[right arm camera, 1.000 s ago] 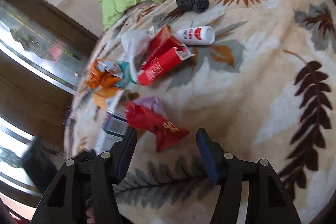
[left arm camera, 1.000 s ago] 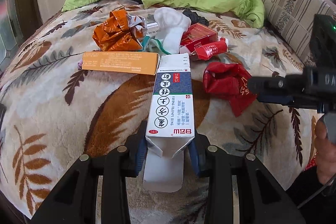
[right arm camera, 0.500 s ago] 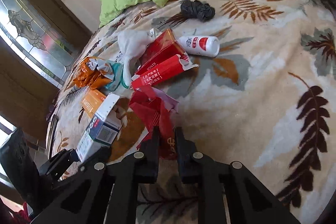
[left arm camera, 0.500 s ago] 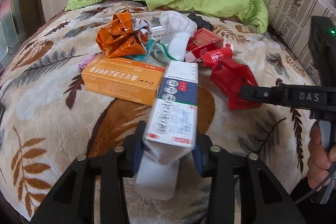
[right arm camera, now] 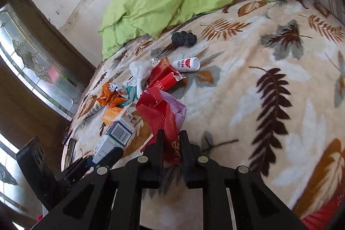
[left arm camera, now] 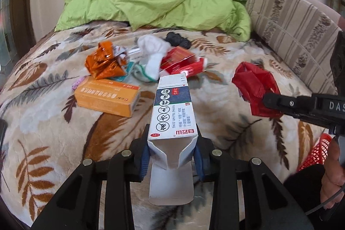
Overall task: Collect trash
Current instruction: 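Carry both items over the red wastebasket and open both tools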
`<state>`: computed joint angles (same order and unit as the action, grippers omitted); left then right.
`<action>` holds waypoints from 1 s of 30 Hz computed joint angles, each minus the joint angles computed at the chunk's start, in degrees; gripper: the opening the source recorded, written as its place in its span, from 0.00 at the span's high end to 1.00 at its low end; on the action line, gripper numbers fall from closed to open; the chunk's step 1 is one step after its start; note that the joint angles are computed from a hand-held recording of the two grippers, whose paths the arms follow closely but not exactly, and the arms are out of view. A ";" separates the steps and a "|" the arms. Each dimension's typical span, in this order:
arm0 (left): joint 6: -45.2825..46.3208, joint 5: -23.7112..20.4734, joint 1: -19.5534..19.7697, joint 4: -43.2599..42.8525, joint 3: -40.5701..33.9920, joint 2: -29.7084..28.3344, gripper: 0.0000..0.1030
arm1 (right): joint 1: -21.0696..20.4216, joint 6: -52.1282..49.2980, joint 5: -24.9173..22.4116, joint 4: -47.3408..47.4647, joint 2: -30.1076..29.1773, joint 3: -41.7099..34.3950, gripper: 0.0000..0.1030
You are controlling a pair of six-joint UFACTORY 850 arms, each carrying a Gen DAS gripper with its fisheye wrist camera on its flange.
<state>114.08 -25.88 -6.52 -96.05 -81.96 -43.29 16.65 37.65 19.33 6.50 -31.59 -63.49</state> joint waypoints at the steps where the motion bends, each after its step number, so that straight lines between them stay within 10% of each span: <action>1: -0.72 -1.29 0.08 0.85 0.64 0.67 0.68 | 0.28 -0.26 0.70 1.05 1.36 1.75 0.86; 30: 4.37 -16.29 -15.30 15.87 16.07 15.86 0.68 | 4.86 -28.48 11.15 62.66 38.18 43.87 0.86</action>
